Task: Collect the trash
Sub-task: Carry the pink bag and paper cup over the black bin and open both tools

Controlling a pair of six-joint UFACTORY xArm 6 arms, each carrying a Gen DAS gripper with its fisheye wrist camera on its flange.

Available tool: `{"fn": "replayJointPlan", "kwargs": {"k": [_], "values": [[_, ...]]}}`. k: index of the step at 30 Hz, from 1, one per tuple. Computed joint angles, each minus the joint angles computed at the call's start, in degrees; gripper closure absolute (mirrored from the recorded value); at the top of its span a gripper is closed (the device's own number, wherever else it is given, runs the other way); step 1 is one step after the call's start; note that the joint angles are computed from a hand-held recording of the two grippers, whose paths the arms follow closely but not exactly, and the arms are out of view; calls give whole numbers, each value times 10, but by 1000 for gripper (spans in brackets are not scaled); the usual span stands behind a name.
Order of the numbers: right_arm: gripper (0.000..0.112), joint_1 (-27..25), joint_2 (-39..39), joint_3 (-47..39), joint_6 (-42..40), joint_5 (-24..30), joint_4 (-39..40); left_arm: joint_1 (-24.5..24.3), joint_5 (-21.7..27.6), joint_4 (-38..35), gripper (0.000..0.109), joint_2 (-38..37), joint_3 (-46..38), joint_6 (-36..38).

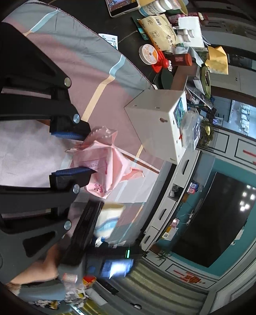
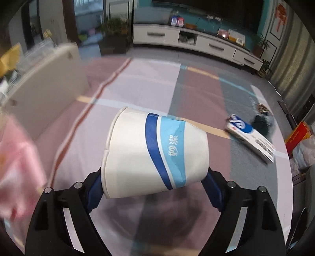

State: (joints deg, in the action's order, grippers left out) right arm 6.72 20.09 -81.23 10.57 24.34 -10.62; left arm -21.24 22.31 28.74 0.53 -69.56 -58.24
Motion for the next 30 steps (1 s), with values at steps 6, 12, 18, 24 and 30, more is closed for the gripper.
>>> {"fn": "replayJointPlan", "kwargs": {"k": [6, 12, 18, 24, 30], "values": [[27, -20, -162, 206, -168, -105, 199, -24, 5, 12, 83, 9, -10, 8], [27, -35, -248, 300, -156, -145, 172, -54, 37, 55, 83, 20, -28, 4], [27, -34, -318, 356, -257, -165, 279, -75, 41, 76, 83, 20, -32, 8], [27, -52, -391, 403, -360, -148, 413, -100, 29, 89, 83, 7, -26, 13], [27, -97, -474, 447, -420, -150, 512, -133, 13, 103, 83, -9, -27, 7]]}}
